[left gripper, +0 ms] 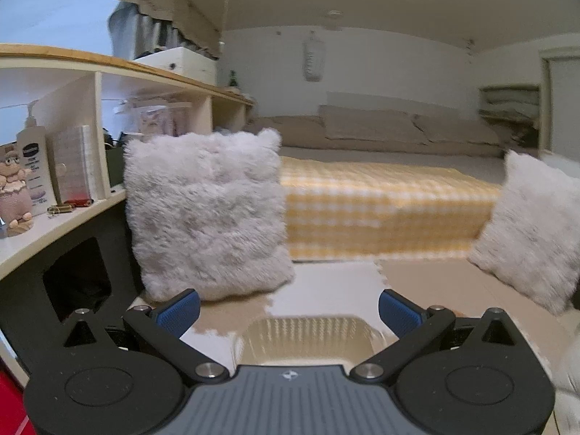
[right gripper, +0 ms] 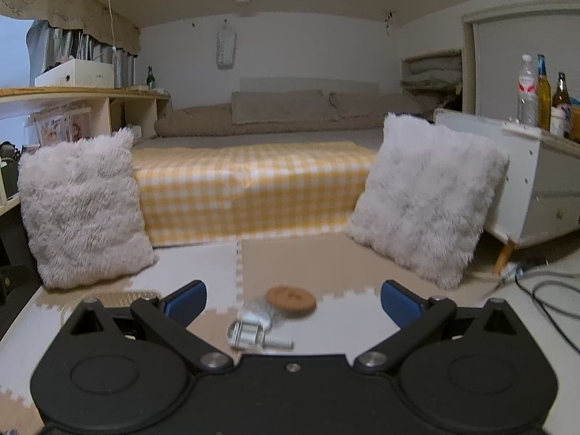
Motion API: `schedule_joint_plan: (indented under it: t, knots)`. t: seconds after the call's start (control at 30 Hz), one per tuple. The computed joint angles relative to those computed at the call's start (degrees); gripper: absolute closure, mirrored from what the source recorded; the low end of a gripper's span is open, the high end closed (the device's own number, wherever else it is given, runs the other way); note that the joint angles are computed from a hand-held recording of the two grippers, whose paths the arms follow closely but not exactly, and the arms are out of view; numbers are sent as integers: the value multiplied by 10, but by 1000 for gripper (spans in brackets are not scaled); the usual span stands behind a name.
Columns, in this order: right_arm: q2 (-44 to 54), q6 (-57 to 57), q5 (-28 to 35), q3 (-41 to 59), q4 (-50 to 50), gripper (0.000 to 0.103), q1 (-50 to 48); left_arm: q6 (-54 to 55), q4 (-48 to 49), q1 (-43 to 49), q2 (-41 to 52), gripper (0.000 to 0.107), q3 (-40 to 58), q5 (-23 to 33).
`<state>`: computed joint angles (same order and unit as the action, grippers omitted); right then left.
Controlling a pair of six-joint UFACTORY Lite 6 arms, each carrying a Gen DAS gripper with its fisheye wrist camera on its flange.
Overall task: Organize rigid objects
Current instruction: 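Move the right tool to the cork coaster and grasp it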
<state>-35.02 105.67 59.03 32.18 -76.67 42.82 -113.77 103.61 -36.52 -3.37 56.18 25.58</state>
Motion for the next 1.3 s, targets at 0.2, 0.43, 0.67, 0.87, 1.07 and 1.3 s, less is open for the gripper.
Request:
schedule_joint_plan:
  t: [0.2, 0.43, 0.67, 0.87, 1.07, 1.3]
  knots:
    - [84, -5, -174, 52, -89, 0, -181, 189, -215, 61, 154, 4, 201, -32]
    - [236, 49, -334, 142, -180, 0, -345, 494, -560, 136, 341, 4, 436, -8]
    - [410, 163, -455, 254, -290, 0, -445, 724, -786, 194, 437, 34, 530, -7]
    - [568, 218, -517, 390, -351, 0, -491, 863, -898, 210, 517, 71, 617, 46]
    - [702, 134, -535, 513, -260, 0, -511, 914, -929, 215, 579, 97, 698, 103]
    - [858, -134, -543, 671, 16, 0, -524, 942, -933, 210, 666, 98, 812, 171]
